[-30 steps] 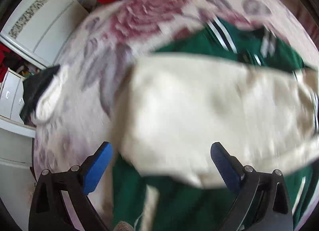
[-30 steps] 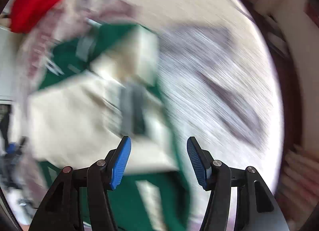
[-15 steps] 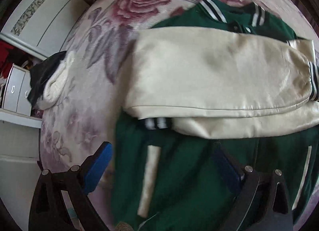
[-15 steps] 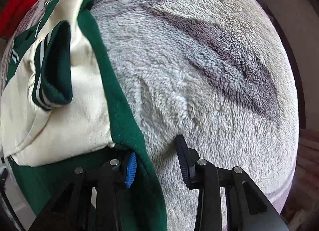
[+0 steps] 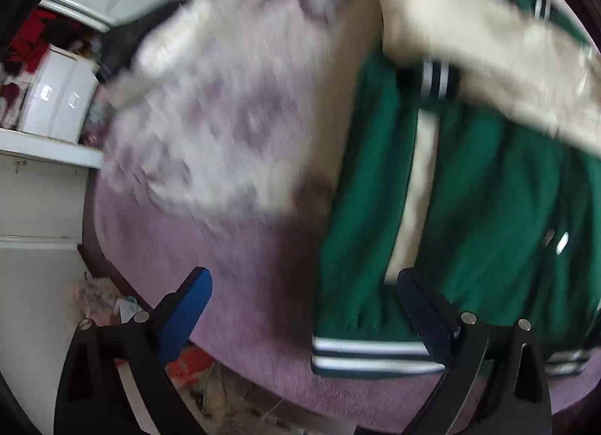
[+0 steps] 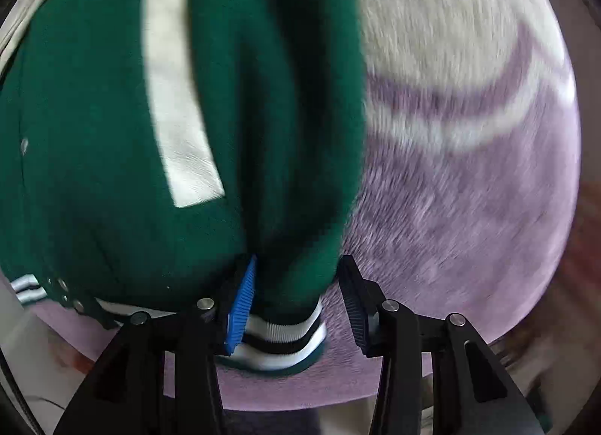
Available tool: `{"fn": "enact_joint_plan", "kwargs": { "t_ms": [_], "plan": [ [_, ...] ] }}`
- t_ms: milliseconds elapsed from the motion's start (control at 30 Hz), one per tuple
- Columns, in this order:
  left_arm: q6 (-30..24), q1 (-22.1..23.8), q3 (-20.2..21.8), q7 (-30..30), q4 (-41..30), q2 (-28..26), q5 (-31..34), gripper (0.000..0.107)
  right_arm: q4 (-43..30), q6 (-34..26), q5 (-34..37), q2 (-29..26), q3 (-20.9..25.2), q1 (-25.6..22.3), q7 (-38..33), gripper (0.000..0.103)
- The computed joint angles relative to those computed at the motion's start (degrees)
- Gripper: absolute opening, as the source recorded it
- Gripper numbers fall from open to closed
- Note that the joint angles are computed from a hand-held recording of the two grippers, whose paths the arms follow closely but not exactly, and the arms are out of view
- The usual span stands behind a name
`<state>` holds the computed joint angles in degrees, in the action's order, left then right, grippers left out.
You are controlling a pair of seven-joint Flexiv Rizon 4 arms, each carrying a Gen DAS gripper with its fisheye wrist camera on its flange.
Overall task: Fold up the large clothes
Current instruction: 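Grasp the jacket side edge with the right gripper and fold it over the body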
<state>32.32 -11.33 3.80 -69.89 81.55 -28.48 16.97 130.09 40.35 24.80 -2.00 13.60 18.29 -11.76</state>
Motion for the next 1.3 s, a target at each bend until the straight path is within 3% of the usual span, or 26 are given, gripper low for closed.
{"fn": "enact_joint_plan", "kwargs": {
  "t_ms": [67, 167, 300, 367, 500, 633, 833, 1000, 1133, 1300],
  "plan": [
    [2.8, -0.1, 1.1, -1.6, 2.2, -1.5, 2.0, 0.102, 0.9, 0.4, 1.7, 1.9, 0.0, -0.3, 4.2, 0.049],
    [1.8, -0.5, 3.3, -4.5, 1.1, -6.5, 5.0, 0.102, -0.5, -4.6, -3.1, 4.7, -0.5, -0.5, 8.3, 0.051],
    [-0.8, 3.4, 1.8, -3.2, 0.5, -8.1, -1.4, 0.103, -4.9, -12.0, -7.2, 4.3, -2.4, -1.1, 5.5, 0.051],
    [0.9, 2.8, 2.2, -2.3, 1.6, -6.3, 0.1, 0.103, -6.2, -14.1, -7.5, 4.6, -1.9, -0.9, 6.1, 0.051],
    [8.2, 2.4, 1.7, -1.2, 6.5, -0.2, 0.7, 0.103, -8.6, -12.4, -9.0, 4.7, -1.7, -0.9, 9.0, 0.051],
    [11.3, 0.1, 1.3, -2.4, 9.3, 4.5, 3.0, 0.103, -8.3, -12.2, -9.8, 7.5, -2.1, -1.8, 9.0, 0.052],
    [13.3, -7.7, 0.8, -11.4, 14.2, 11.0, 13.9, 0.103, -9.3, -17.7, -12.6, 11.1, -5.2, -4.3, 4.1, 0.062],
    [7.3, -14.6, -3.8, -20.0, 20.3, 17.0, 22.1, 0.103, -3.0, -22.2, -14.0, 17.0, -5.4, -7.6, -5.1, 0.062],
    [2.6, -21.6, -10.9, -27.2, 26.7, 21.0, 27.1, 0.103, 3.4, -25.4, -11.5, 27.1, -7.6, -11.8, -9.5, 0.062],
    [-1.2, -29.4, -18.2, -30.3, 30.5, 19.1, 30.1, 0.103, 9.7, -35.5, -14.0, 39.4, -10.3, -19.0, -13.6, 0.062]
  ]
}}
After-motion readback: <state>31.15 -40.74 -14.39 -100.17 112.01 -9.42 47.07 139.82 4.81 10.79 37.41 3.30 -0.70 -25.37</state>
